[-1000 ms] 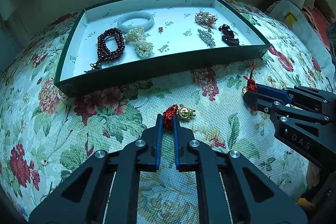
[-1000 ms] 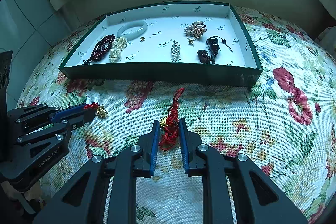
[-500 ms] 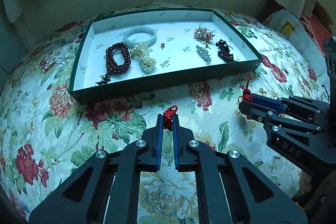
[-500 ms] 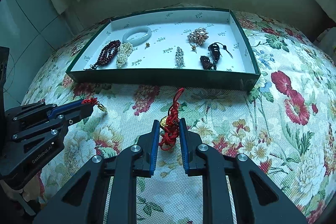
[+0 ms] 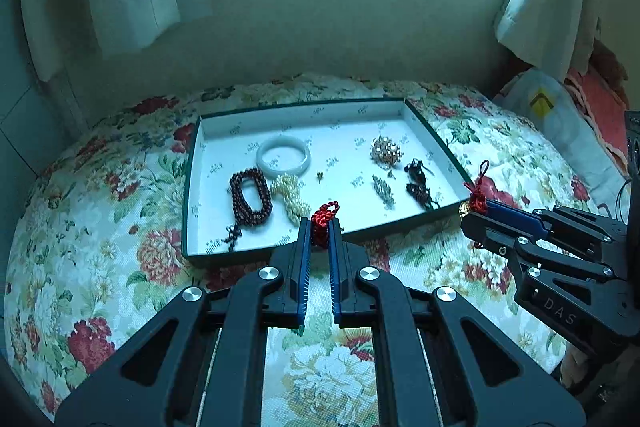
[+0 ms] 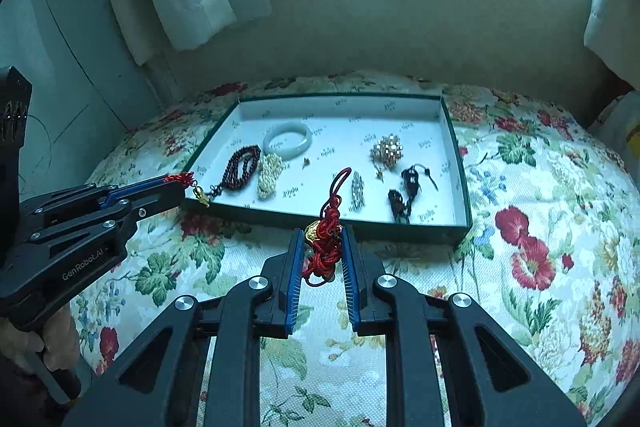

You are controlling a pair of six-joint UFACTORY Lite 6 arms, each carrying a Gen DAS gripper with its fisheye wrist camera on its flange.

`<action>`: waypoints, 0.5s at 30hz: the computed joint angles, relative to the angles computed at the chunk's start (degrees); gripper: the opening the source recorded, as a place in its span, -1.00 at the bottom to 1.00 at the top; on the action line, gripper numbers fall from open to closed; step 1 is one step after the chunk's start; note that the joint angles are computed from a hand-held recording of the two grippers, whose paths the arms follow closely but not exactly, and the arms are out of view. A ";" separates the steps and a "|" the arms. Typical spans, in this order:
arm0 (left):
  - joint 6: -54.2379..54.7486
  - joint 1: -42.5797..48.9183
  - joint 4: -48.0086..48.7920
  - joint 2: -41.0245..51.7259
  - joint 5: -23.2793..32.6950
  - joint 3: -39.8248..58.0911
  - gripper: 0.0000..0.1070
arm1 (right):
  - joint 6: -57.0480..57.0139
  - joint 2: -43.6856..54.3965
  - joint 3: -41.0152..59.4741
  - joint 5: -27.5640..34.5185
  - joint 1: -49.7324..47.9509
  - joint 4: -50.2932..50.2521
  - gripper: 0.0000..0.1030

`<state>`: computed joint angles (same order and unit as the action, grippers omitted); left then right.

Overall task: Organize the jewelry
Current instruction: 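Carry both red charms into the box and open both tools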

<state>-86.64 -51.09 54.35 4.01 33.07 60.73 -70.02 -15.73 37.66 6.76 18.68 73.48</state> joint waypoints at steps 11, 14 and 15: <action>8.96 7.26 0.01 5.86 1.19 15.29 -0.85 | 9.98 8.31 17.74 2.56 -2.15 -10.83 -0.63; 10.43 10.29 -0.71 9.96 -0.64 18.40 -0.84 | 7.28 14.74 23.37 2.78 -2.10 -7.60 -0.63; 11.34 11.56 -1.60 11.58 -1.60 19.49 -0.84 | 7.44 17.05 25.30 2.52 -1.84 -7.67 -0.63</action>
<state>-75.30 -39.53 52.75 15.59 31.47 80.22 -62.58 1.33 62.97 9.28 16.84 65.80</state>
